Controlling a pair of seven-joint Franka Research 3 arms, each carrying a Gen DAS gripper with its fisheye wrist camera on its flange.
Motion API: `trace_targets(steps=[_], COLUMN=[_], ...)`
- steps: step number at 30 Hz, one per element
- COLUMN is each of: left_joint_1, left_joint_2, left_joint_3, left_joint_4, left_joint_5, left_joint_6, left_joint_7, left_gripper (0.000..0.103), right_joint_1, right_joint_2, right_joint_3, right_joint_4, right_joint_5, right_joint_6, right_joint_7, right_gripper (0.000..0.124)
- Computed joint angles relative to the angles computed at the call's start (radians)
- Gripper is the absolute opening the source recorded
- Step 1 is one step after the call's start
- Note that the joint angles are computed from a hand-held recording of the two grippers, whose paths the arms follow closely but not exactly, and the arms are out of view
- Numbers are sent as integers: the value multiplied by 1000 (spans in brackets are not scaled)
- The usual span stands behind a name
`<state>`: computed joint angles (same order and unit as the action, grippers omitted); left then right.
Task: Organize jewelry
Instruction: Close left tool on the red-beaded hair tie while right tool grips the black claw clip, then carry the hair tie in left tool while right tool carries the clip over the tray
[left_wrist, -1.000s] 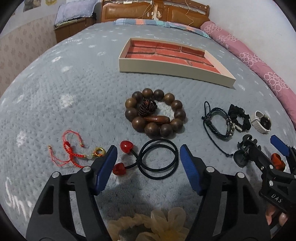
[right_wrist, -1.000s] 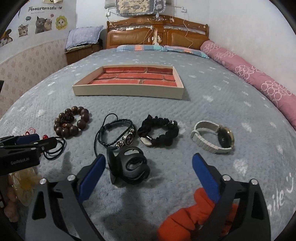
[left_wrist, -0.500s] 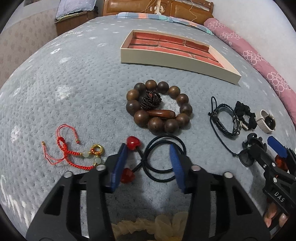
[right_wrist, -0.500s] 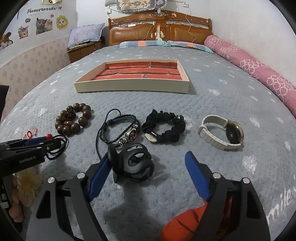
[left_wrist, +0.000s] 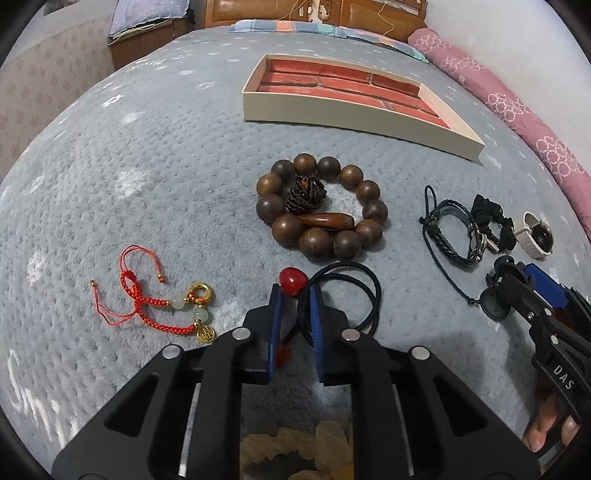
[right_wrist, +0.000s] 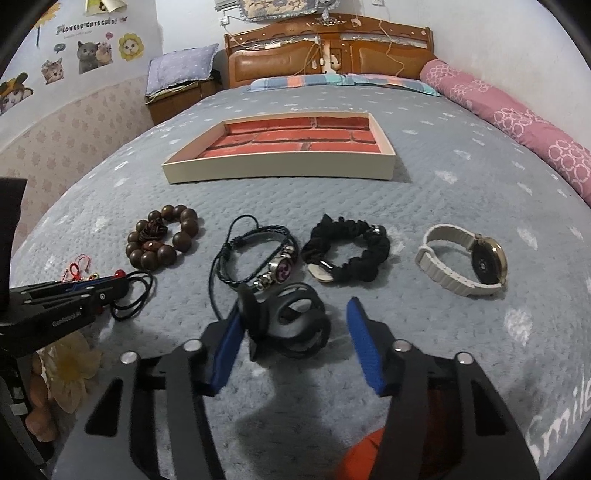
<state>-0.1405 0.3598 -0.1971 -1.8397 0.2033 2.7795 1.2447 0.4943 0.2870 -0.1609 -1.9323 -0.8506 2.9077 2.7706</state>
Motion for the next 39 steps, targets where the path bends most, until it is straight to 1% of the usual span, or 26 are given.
trace_targets(steps=[1, 4, 7, 9, 11, 15, 21, 25, 30, 32, 34, 39], left_joint_1=[-2, -8, 13, 23, 15, 13, -3, -23, -47, -61, -62, -76], left_joint_2=[0, -1, -9, -34, -60, -88, -91, -66, -4, 36, 71, 224], left_joint_3=[1, 5, -18, -29, -20, -20, -6, 11, 27, 36, 32, 28], left_joint_4=[0, -4, -14, -40, -62, -69, -25, 39, 168, 238, 297, 538], left_joint_5=[4, 15, -22, -44, -33, -42, -16, 29, 83, 107, 106, 91], left_joint_6=[3, 11, 17, 38, 63, 78, 88, 84, 62, 42, 23, -62], left_joint_7=[-1, -11, 11, 25, 21, 19, 0, -27, -41, -45, -37, 4], left_gripper=[12, 11, 10, 9, 7, 6, 6, 6, 6, 6, 6, 6], right_joint_1=[-2, 11, 9, 17, 10, -11, -50, -70, -78, -81, -84, -81], right_joint_2=[4, 7, 3, -11, -22, -43, -56, -42, -4, 21, 54, 154], right_joint_3=[7, -1, 1, -7, -5, 11, 38, 47, 41, 34, 26, -7], right_joint_4=[6, 16, 15, 10, 6, 5, 30, 73, 151, 191, 241, 394], right_joint_5=[9, -7, -5, -33, -59, -101, -151, -148, -122, -92, -50, 55], right_joint_6=[-3, -20, -20, -27, -34, -44, -53, -62, -74, -74, -77, -94], right_joint_7=[-14, -4, 4, 35, 49, 78, 107, 97, 58, 30, -9, -117], right_gripper=[45, 45, 45, 44, 44, 44, 44, 44, 44, 44, 44, 44])
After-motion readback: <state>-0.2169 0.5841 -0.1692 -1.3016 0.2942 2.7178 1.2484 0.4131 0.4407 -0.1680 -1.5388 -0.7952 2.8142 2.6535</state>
